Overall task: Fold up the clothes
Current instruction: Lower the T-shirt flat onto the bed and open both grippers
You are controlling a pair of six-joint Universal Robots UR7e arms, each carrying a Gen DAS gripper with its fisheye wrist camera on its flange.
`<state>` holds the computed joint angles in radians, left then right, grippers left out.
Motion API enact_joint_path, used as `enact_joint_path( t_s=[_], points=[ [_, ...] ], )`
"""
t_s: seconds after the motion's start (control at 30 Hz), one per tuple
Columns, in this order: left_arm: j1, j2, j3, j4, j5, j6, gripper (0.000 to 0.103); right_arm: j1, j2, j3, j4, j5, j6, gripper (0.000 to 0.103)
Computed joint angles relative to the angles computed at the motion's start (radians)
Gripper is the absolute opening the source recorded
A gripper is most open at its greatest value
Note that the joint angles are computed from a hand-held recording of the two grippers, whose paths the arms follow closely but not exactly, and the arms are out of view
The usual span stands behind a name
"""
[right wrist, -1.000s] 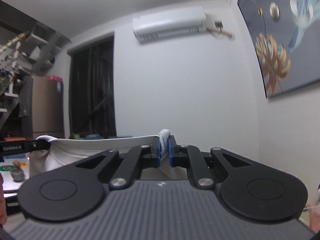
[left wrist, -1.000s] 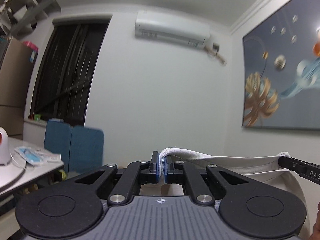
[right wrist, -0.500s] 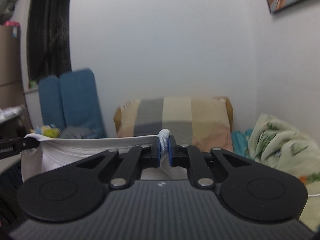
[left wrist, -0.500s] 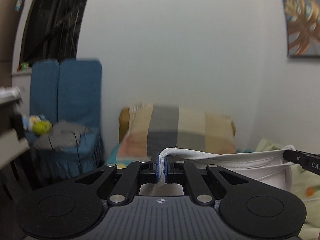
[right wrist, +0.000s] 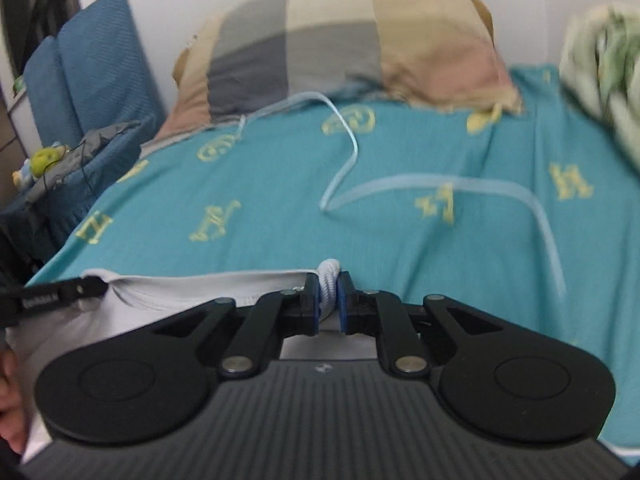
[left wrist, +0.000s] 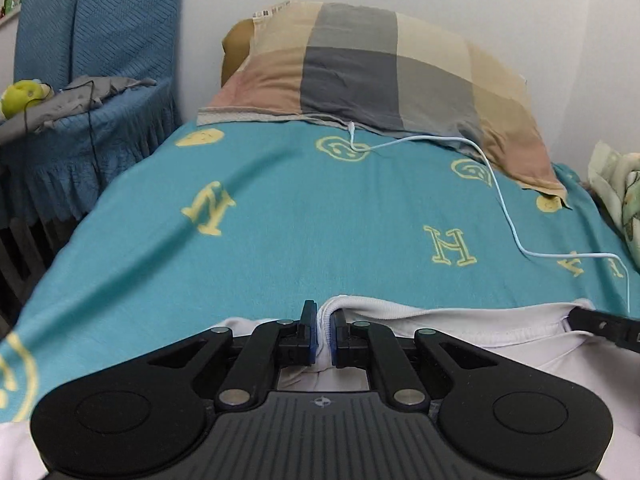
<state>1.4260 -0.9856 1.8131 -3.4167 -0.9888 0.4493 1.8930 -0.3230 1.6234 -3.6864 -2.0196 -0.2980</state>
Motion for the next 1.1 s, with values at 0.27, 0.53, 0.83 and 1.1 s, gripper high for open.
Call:
enact_joint_path(
  t_s=[0.27,0.53,0.83,1.1],
  points=[
    [0.006,-0.062,-0.029,0.189,-0.016,-0.053,0.048,-0.028,-0.054,0.033,0.074,0.105,0.043,0.044],
    [-0.012,-0.222,-0.011,0.427,-0.129,-0.093,0.093,0.023,-0.132,0.067,0.132,0.118,0.031,0.083],
    [-0.138,-0.585,0.29,0.393,-0.145,-0.142,0.1,0.155,-0.251,0.33,-0.046,0.007,0.128,0.083],
    [-0.429,-1.247,0.586,0.772,0.122,-0.453,0.098,0.417,-0.385,0.62,-0.137,-0.217,0.359,0.083]
  ],
)
